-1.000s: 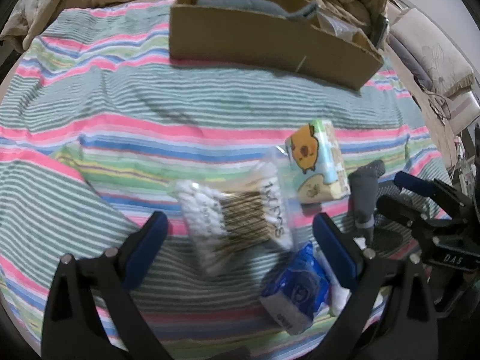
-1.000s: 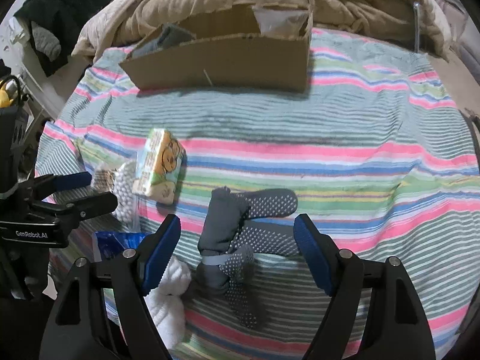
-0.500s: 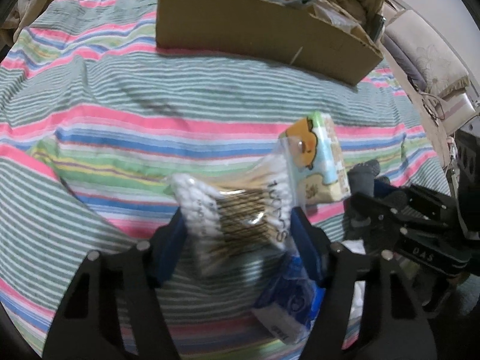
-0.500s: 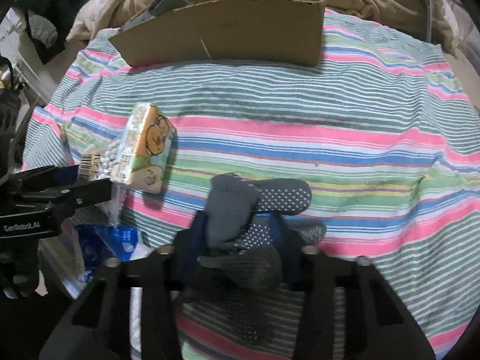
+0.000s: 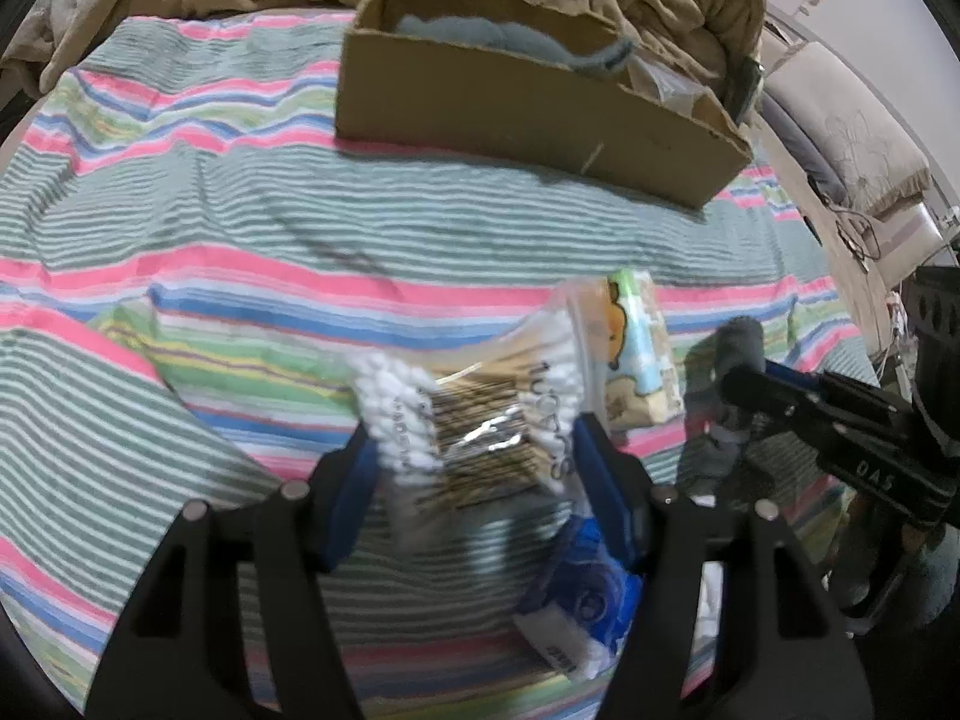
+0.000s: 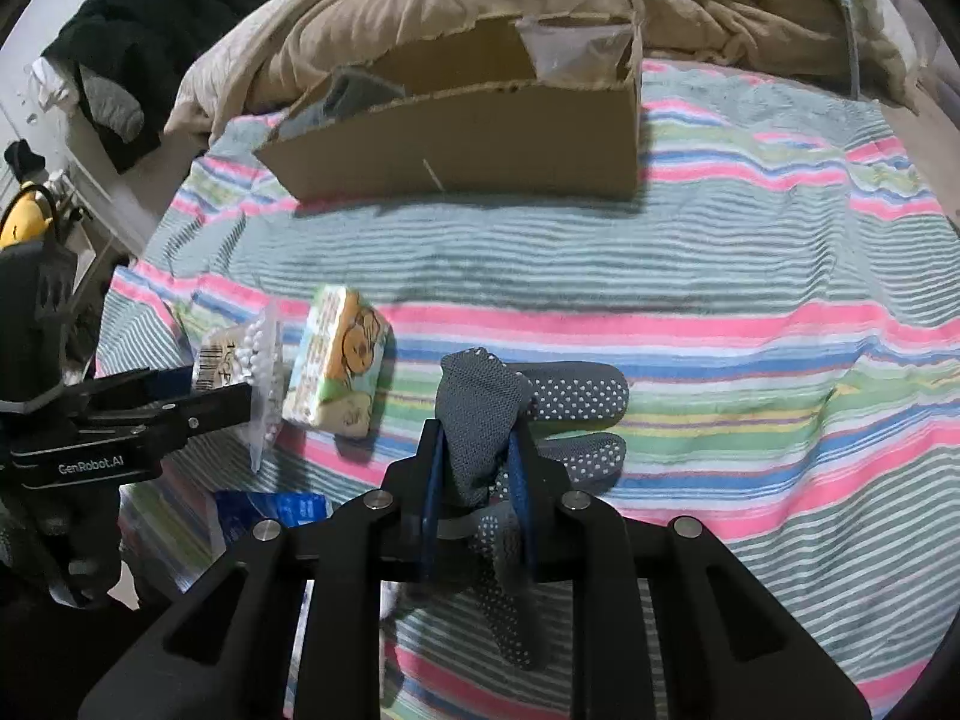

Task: Organize objects
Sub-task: 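Grasp the grey dotted gloves with the right tool while the left tool lifts the swab bag, then carry the swab bag and gloves into the cardboard box and open both tools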

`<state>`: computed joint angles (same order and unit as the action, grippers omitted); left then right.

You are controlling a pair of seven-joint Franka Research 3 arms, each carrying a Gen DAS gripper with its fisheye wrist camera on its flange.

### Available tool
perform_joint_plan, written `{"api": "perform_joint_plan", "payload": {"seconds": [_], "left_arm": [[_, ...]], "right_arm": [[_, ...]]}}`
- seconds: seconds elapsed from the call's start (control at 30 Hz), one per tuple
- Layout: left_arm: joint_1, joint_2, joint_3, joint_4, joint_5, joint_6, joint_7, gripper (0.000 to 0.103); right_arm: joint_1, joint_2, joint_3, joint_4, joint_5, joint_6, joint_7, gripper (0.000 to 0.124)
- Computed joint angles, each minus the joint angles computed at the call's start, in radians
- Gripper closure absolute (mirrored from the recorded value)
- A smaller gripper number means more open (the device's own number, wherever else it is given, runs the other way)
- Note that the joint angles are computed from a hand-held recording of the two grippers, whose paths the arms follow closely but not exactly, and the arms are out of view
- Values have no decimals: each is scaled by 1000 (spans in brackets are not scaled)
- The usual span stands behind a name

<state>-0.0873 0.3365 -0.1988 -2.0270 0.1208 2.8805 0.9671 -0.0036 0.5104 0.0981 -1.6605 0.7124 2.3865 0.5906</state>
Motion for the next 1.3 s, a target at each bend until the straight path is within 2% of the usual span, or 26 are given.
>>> {"api": "perform_joint_plan", "payload": {"seconds": [0.13,0.4,0.87,1.13,1.3], "left_arm": [[-2,-38,13,-28,13,25,-16,39],[-30,-55,52,-2,94,40,-79,39],[-3,-58,53,24,113,63,-92,39],[16,-44,50,61,107,76,-61,39],[37,-6,29,117,79,67,-7,39]], "right_arm": [[-10,-6,7,12,23,-3,-15,102],[-12,-14,14,44,55,-4,-30,102],[-7,-18,19,111,91,-2,-55,102],[0,26,31,197,82,-5,-40,102],[0,60,39,260,73,-8,-27,102]]}}
